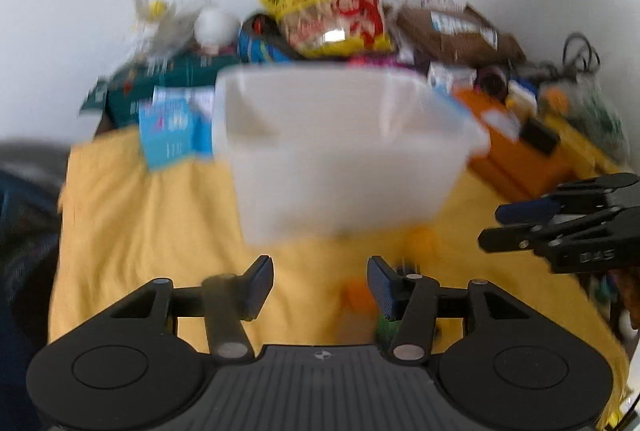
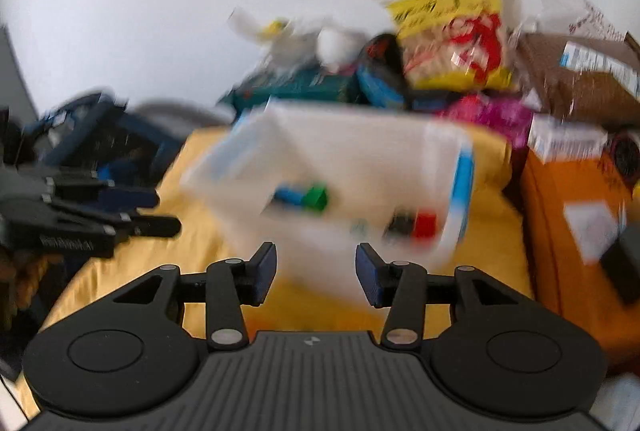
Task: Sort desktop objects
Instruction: 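Grasp a yellow brick with the right gripper while the left grasps the blue airplane disc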
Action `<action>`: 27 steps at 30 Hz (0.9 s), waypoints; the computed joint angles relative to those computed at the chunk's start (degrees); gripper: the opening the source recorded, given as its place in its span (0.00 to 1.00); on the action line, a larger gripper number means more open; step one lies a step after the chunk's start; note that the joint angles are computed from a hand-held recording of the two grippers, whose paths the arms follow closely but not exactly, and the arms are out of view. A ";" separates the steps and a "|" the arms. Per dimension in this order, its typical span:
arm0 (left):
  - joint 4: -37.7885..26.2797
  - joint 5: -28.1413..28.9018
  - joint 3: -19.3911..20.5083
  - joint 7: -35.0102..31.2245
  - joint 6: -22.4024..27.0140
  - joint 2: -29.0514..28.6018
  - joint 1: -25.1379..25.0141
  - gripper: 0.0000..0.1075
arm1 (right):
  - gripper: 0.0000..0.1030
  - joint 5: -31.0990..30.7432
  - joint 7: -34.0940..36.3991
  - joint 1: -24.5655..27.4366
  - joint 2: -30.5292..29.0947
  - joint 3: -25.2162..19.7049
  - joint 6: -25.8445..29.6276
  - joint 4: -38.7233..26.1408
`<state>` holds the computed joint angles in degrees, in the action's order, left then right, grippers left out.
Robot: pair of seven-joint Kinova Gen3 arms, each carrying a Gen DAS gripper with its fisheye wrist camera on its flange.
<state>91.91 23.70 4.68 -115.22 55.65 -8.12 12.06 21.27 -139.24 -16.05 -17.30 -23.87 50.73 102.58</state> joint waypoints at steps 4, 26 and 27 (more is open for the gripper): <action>6.06 -3.30 1.23 0.90 -0.33 -1.54 0.53 0.52 | 0.37 -1.30 -5.70 -1.25 0.82 -4.10 1.68 5.39; 10.96 -6.10 4.10 1.11 -5.00 0.90 5.21 0.43 | 0.33 5.73 -11.65 -13.75 9.51 2.30 2.57 8.47; 11.09 -6.11 3.97 0.54 -5.14 0.75 5.26 0.39 | 0.30 5.30 -11.38 -13.84 9.36 2.69 2.16 8.64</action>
